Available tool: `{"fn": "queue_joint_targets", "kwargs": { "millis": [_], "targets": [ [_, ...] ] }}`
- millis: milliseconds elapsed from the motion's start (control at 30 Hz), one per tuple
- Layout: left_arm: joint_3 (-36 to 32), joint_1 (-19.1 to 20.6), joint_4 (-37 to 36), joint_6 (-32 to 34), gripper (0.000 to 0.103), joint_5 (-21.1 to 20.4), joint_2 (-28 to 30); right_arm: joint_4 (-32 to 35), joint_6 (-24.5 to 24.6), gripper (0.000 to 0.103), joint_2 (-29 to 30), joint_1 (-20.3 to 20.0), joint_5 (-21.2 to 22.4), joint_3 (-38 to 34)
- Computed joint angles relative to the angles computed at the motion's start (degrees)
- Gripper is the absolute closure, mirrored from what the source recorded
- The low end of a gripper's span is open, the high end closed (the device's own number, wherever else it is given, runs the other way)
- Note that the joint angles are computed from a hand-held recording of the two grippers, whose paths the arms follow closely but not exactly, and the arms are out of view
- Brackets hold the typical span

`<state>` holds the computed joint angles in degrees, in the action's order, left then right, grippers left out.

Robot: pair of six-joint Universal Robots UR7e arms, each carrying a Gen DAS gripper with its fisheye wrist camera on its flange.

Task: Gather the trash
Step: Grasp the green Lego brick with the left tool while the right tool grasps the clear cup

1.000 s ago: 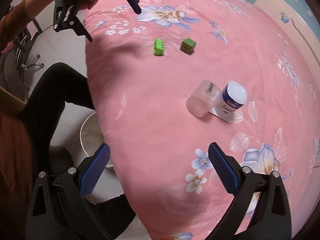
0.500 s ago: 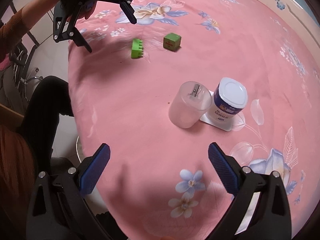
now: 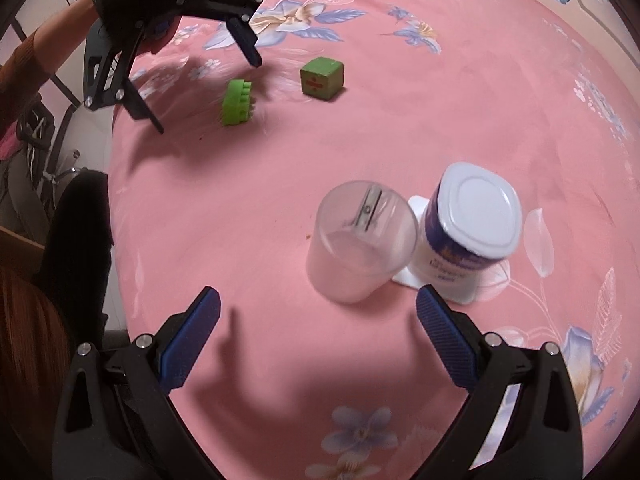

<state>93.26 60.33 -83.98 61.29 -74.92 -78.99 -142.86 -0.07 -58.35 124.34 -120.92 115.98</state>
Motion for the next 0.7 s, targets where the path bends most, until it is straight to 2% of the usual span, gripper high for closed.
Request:
{"fn": "queue_joint_targets", "kwargs": {
  "millis": [133, 167, 233, 367, 467, 500, 600, 700],
  "targets": [
    [-0.58, 0.47, 0.09, -0.22, 0.007, 0.14, 0.82, -1.00, -0.94, 0.007, 1.00, -0.66, 0.38, -0.64],
    [-0.53, 0.54, -0.02, -0.09, 0.009, 0.40, 0.91, -1.17, -1.03, 0.007, 1.17, -0.85, 0.62, -0.80],
    [-0.56, 0.67, 0.22, -0.06, 0.022, 0.94, 1.14, -1.68, -1.77, 0.007, 1.51, -1.05, 0.80, -1.08],
    [0.21, 0.82, -0.41, 0.13, 0.026, 1.98, 1.53, -1.61, -2.20, 0.007, 1.72, -1.09, 1.05, -1.49],
    [0.56, 0.92, -0.65, 0.54, 0.034, 1.91, 1.50, -1.74, -2.48, 0.007, 1.82, -1.14, 1.06, -1.61],
    [0.59, 0.92, -0.46, 0.61, 0.039, 1.98, 1.54, -1.72, -2.49, 0.008, 1.74, -1.11, 1.04, -1.52],
    [0.76, 1.05, -0.73, 0.95, 0.050, 1.80, 1.37, -1.52, -2.59, 0.021, 1.83, -1.22, 1.14, -1.67],
    [0.77, 1.14, -0.89, 0.95, 0.055, 1.80, 1.40, -1.41, -3.02, 0.025, 2.23, -1.35, 1.60, -2.02]
  ]
}}
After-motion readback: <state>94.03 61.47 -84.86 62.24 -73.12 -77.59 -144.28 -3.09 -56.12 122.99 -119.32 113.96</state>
